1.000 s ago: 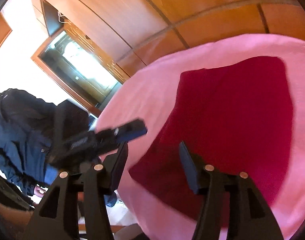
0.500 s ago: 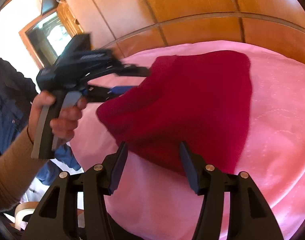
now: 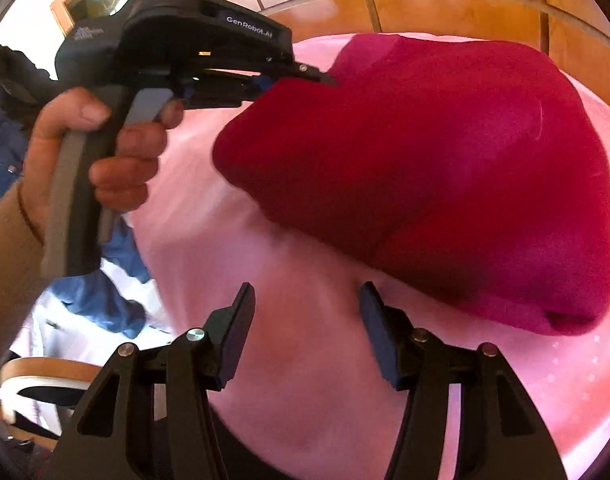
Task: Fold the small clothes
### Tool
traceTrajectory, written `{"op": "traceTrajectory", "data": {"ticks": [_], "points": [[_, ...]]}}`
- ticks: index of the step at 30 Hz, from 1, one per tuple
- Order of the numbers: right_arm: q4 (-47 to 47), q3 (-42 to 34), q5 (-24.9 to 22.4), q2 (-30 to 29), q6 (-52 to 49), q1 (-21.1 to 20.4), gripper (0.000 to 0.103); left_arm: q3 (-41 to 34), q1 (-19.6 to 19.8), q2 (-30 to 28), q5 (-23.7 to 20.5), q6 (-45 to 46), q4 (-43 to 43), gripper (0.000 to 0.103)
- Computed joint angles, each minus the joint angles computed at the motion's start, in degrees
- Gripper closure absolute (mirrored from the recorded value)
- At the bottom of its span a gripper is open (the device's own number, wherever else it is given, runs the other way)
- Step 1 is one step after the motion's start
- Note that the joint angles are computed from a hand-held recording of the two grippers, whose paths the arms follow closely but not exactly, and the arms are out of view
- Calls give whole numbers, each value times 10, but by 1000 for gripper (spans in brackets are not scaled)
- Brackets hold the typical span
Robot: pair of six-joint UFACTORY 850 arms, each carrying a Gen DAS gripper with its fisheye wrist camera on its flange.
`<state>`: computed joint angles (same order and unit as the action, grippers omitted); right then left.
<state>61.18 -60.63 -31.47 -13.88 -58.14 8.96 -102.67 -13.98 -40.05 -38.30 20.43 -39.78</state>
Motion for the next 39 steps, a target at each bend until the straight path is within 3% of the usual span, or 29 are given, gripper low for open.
{"op": "traceTrajectory", "data": {"ticks": [1, 4, 6, 9, 11, 15, 17, 21, 23, 26, 33, 39], "points": [[5, 4, -18, 11, -13, -12, 47, 3, 3, 4, 2, -7, -12, 47], [23, 21, -48, 45, -41, -41, 36, 23, 16, 21, -9, 44, -110, 45], [35, 29, -58, 63, -44, -65, 35, 30, 16, 29, -5, 53, -132, 41], [64, 16, -29, 66, -37, -93, 35, 30, 7, 33, 6, 59, -115, 35], [52, 7, 33, 57, 14, -101, 33, 18, -5, 27, 18, 26, -53, 35], [-46, -22, 54, 13, 113, -92, 34, 20, -24, 16, 43, -22, 82, 39], [-68, -30, 33, -9, 127, -88, 35, 29, -15, 12, 34, 1, 42, 39], [0, -36, -17, -20, 68, -109, 32, 42, -3, 14, 30, 64, -44, 39], [41, -38, -33, -22, 45, -122, 18, 39, 2, 14, 17, 99, -83, 39], [94, -57, -70, -36, 30, -151, 10, 32, 9, 11, -3, 140, -141, 38], [144, -153, -134, -135, 93, -183, 9, -6, 20, -28, -64, 132, -160, 37], [155, -186, -165, -174, 93, -186, 12, -7, 35, -51, -111, 201, -251, 61]]}}
